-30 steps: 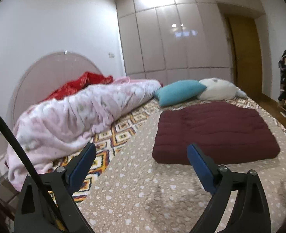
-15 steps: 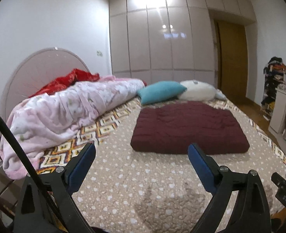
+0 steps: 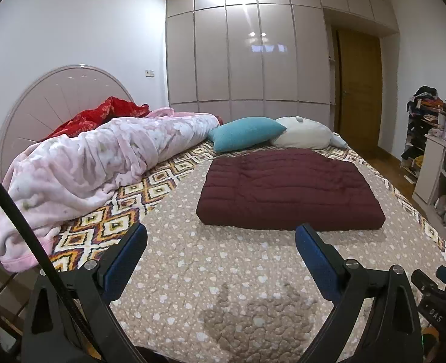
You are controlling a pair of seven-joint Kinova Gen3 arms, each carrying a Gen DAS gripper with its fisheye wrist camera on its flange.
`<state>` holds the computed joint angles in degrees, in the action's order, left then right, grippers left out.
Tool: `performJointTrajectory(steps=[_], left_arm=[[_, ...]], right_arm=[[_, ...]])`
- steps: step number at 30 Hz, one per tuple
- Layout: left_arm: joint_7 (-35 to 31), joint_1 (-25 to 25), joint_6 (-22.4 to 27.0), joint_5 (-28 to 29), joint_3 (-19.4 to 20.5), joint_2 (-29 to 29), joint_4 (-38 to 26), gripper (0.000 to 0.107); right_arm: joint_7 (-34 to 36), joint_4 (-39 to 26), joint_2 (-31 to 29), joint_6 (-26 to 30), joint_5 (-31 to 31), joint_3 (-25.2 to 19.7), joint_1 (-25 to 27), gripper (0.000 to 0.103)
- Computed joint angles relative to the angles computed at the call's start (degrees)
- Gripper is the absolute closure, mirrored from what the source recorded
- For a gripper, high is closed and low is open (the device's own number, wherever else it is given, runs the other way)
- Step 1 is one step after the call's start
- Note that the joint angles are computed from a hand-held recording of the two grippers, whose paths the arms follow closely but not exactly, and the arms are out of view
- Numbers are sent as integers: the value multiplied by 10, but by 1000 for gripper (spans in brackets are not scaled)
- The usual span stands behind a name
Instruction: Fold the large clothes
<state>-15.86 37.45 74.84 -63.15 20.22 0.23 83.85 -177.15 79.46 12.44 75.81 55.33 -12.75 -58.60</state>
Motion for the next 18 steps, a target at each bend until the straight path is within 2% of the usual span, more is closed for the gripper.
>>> performJointTrajectory(steps=[8,10,14,18], left_arm=[[-24,-10,-39,29,8,-14,13,10],[-13,-4,-31,12,17,-11,16,10],[9,-11,-63,16,19,-32,36,10],[32,-25,-65,7,33,-40,47,10]], right_arm=[[7,-7,6,1,-1,1,-6,31],[8,-9,8,2,-1,3,-8,31],[8,-12,9,8,0,4,-12,31],[8,-11,9,10,2,4,-14,31]])
